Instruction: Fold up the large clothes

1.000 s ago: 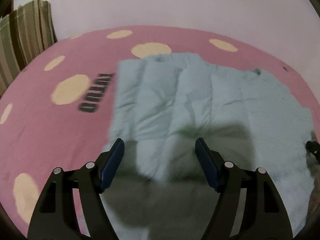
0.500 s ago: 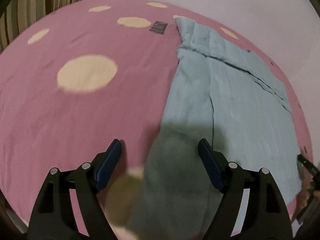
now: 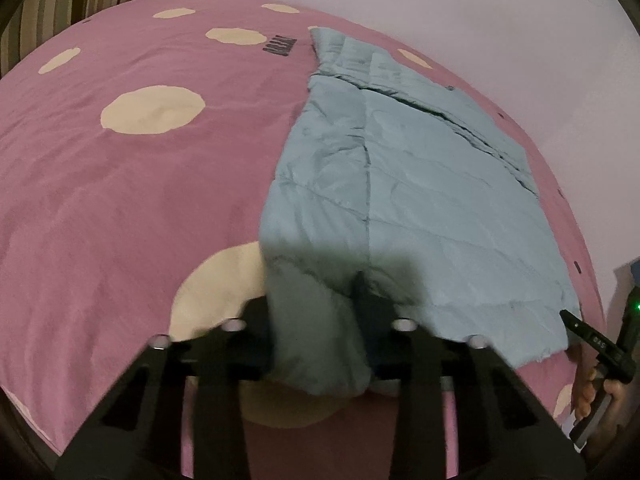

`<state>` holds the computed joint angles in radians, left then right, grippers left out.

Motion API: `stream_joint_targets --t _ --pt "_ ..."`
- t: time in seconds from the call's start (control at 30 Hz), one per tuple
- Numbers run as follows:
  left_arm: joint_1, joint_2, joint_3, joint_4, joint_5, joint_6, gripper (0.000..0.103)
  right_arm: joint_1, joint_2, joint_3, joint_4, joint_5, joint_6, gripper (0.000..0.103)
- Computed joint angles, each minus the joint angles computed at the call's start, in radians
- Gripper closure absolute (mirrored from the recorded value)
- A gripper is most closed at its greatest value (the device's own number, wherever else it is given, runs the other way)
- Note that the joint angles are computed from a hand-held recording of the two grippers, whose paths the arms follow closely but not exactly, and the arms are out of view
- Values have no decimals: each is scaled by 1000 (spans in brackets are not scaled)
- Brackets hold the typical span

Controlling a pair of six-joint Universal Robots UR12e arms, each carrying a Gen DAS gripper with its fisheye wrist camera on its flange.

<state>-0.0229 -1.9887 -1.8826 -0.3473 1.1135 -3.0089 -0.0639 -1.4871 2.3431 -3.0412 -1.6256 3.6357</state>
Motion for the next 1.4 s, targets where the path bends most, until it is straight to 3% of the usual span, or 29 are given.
stream_joint_targets --t 0.17,0.5,0.8,1.1,1.4 --pt "-2 10 -11 36 -11 -14 95 -6 -2 9 -47 39 16 92" --pt "-3 46 -1 127 -38 -56 97 -20 -47 27 -154 67 45 95" --pt "-22 16 90 140 -48 -127 97 -51 -49 -15 -212 100 37 95" --pt "-67 -89 277 121 -3 -201 97 -104 26 -131 -229 130 12 95" --pt "-117 -262 525 10 97 -231 97 -156 179 -300 -128 162 23 95"
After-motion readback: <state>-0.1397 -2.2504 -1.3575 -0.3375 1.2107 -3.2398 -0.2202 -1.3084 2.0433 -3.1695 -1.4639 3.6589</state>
